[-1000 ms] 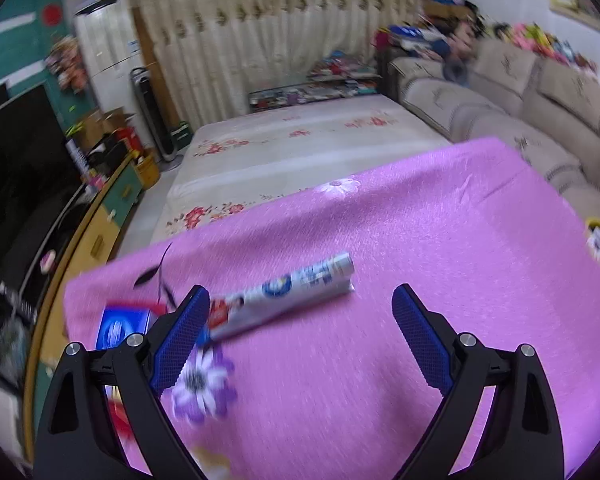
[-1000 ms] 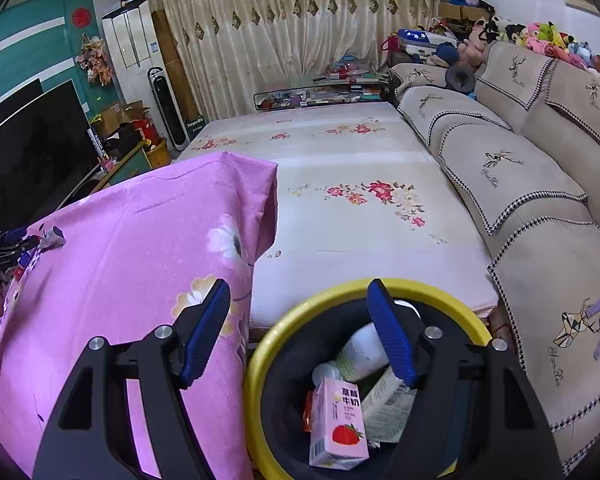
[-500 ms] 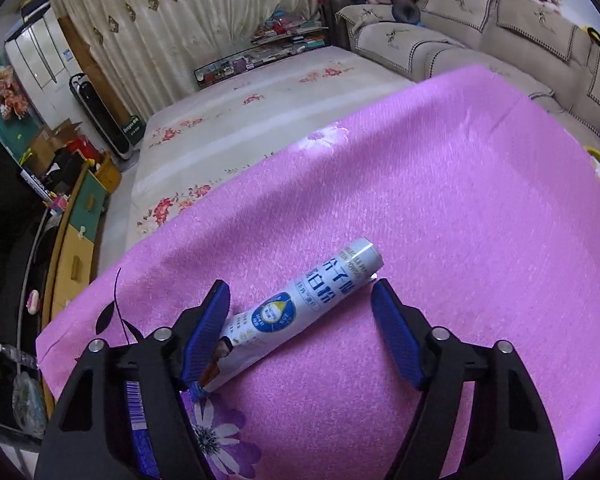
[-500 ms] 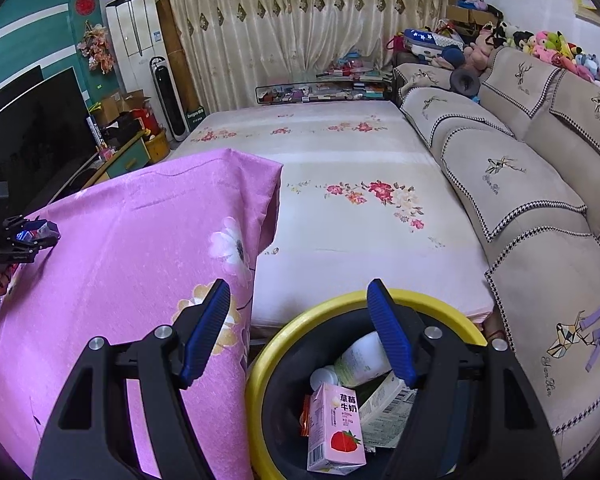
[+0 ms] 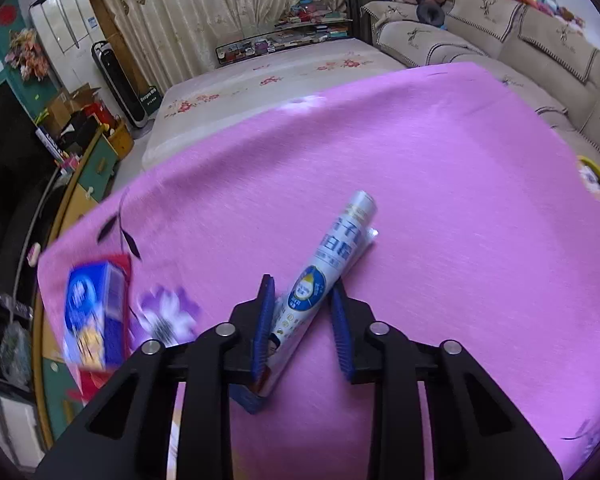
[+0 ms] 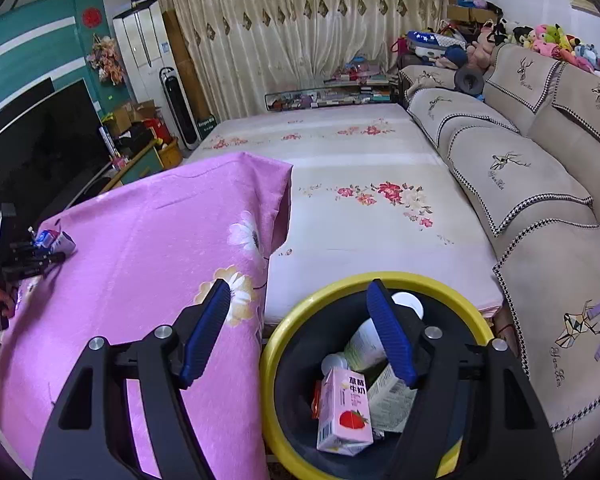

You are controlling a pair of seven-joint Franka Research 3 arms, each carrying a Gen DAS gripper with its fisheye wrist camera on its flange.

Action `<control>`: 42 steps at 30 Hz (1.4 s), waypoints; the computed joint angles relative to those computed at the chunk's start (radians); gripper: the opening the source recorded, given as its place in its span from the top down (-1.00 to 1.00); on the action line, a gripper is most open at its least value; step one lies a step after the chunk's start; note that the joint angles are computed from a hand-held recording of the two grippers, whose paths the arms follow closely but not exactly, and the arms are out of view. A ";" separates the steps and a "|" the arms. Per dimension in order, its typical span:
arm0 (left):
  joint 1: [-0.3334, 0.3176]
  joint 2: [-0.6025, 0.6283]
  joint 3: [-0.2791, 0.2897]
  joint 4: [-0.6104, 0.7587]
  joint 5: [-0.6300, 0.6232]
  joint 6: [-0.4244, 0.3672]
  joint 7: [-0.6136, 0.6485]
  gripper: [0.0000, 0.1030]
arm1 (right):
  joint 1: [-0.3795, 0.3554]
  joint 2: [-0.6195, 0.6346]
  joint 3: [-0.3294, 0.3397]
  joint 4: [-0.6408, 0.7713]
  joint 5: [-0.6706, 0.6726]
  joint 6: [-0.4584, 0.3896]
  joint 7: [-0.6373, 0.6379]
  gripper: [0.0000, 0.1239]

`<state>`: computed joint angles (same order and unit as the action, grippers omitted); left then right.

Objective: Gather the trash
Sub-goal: 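Carry the toothpaste tube over the bin and release it with the left gripper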

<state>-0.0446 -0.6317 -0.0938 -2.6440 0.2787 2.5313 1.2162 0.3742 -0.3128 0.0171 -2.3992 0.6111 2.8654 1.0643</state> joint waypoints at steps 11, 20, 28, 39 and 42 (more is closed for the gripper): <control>-0.159 -0.175 -0.150 -0.037 -0.038 -0.071 -0.243 0.66 | 0.020 -0.256 -0.073 -0.173 0.064 -0.017 -0.056 -0.08; -0.278 -0.004 -0.252 0.165 0.007 -0.074 -0.386 0.66 | -0.059 -0.429 -0.084 -0.292 0.010 -0.063 -0.030 -0.09; -0.342 0.344 -0.303 0.473 0.075 0.015 -0.405 0.66 | -0.112 -0.499 -0.114 -0.364 -0.039 -0.060 -0.010 -0.09; -0.491 0.849 -0.263 1.007 0.212 -0.091 -0.408 0.66 | -0.176 -0.557 -0.189 -0.403 -0.046 -0.085 -0.040 -0.11; -0.529 0.950 -0.231 1.115 0.210 -0.121 -0.409 0.66 | -0.183 -0.561 -0.203 -0.401 -0.038 -0.092 -0.056 -0.14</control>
<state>-0.5733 0.3179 -0.3250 -1.5295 0.4885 2.4099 0.8067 0.1915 -0.8734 -0.1855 -2.8001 0.5735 2.7730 1.0080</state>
